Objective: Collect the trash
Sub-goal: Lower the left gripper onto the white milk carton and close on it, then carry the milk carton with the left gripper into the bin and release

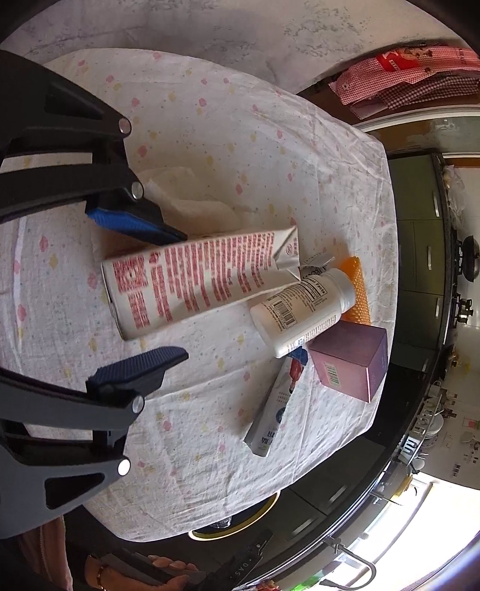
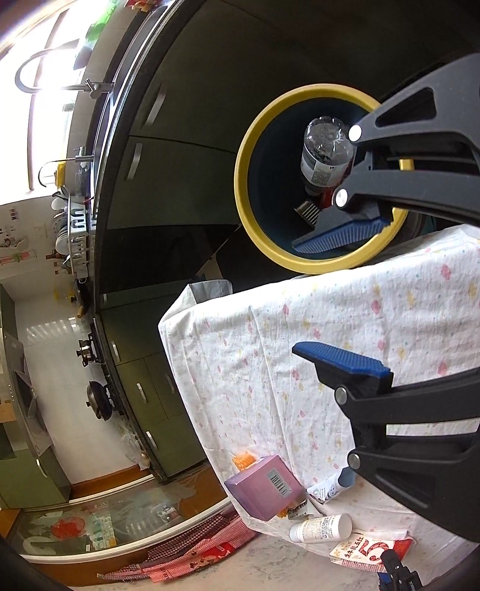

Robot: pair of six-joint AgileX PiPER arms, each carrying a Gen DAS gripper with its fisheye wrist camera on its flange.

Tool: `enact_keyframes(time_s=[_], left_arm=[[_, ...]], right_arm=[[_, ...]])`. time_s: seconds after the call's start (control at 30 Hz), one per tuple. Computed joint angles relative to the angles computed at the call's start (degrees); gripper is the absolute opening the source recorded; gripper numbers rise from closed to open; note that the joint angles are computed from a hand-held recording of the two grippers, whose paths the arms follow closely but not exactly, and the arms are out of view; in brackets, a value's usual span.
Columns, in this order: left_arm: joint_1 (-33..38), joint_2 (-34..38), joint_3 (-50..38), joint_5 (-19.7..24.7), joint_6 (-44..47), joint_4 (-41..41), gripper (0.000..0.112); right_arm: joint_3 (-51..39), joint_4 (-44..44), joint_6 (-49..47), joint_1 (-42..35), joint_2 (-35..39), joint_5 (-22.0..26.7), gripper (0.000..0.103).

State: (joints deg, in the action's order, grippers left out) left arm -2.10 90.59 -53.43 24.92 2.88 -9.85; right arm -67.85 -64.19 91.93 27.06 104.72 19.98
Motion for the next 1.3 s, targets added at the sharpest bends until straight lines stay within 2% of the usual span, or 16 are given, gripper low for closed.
enact_keyframes(time_s=[0.1, 0.13, 0.33, 0.57, 0.77, 0.93, 1.07, 1.2, 1.3], left_arm=[[0.0, -0.6, 0.6, -0.8, -0.6, 1.7, 0.039], [0.0, -1.0, 0.8, -1.0, -0.1, 1.5, 0.038], [1.1, -2.6, 0.7, 0.6, 7.1, -1.9, 0.038], [1.6, -7.4, 1.1, 5.2, 13.9, -4.5, 0.038], [-1.9, -12.1, 0.9, 6.9, 24.4, -13.2, 0.038], [-7.9, -6.3, -5.4, 8.5, 32.8, -22.1, 0.038], [-15.1, 0.1, -13.8, 8.1, 34.4, -23.0, 0.038], [-20.1, 9.5, -27.1, 11.8, 33.6, -23.6, 0.038], [-24.2, 18.3, -40.3, 15.6, 28.5, -20.5, 0.038]], right_arm=[[0.5, -1.3, 1.1, -0.2, -0.4, -0.4, 0.049], [0.6, -1.5, 1.3, -0.2, -0.5, -0.5, 0.049], [0.6, -0.1, -0.2, -0.3, -0.4, -1.1, 0.049], [0.6, 2.2, -2.3, -0.8, -0.3, -2.1, 0.049], [1.7, -0.9, 1.2, -0.9, -0.8, -2.4, 0.049], [5.8, -8.4, 9.8, -1.6, -4.0, -1.3, 0.049], [10.6, -13.5, 16.1, -3.3, -7.8, 0.0, 0.049], [15.3, -17.7, 21.3, -6.0, -11.6, 0.2, 0.049], [18.2, -20.9, 25.1, -8.5, -13.4, -0.6, 0.049]])
